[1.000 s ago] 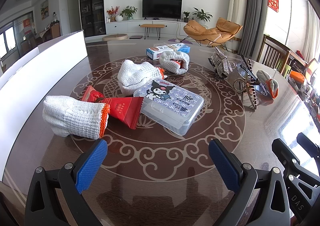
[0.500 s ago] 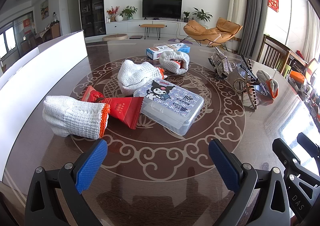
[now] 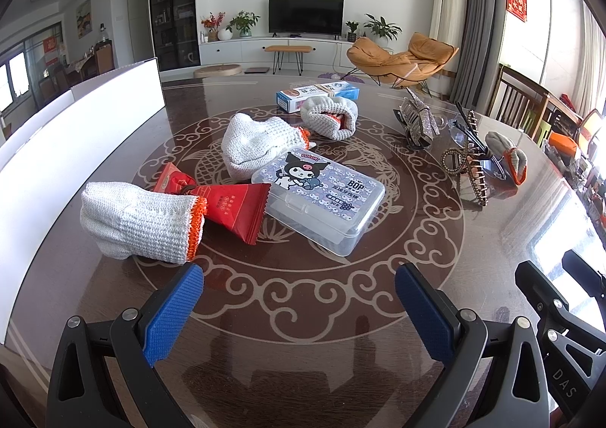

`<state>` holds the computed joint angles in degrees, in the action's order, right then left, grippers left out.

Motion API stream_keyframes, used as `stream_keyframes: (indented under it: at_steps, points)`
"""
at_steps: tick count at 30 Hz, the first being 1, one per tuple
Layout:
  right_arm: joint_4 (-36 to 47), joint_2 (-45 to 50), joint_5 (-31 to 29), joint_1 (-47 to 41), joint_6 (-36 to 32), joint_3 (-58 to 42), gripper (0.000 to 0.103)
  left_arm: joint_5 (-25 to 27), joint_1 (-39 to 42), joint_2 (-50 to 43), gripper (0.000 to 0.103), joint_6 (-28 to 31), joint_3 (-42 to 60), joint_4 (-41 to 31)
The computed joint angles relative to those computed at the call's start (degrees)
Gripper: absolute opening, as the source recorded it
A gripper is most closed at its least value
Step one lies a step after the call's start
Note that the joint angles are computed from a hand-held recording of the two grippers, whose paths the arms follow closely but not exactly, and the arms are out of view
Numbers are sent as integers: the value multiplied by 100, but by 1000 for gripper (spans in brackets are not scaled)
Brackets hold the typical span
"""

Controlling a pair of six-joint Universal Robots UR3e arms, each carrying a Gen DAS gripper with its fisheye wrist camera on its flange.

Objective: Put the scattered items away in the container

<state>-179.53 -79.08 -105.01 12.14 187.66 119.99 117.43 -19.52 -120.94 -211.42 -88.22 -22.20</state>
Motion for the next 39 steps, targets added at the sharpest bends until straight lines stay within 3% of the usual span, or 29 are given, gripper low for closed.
stream_keyframes:
  at_steps: [39]
  points:
    - [119, 3, 16, -15, 64, -35, 76, -118, 38, 38, 103, 148, -77, 104]
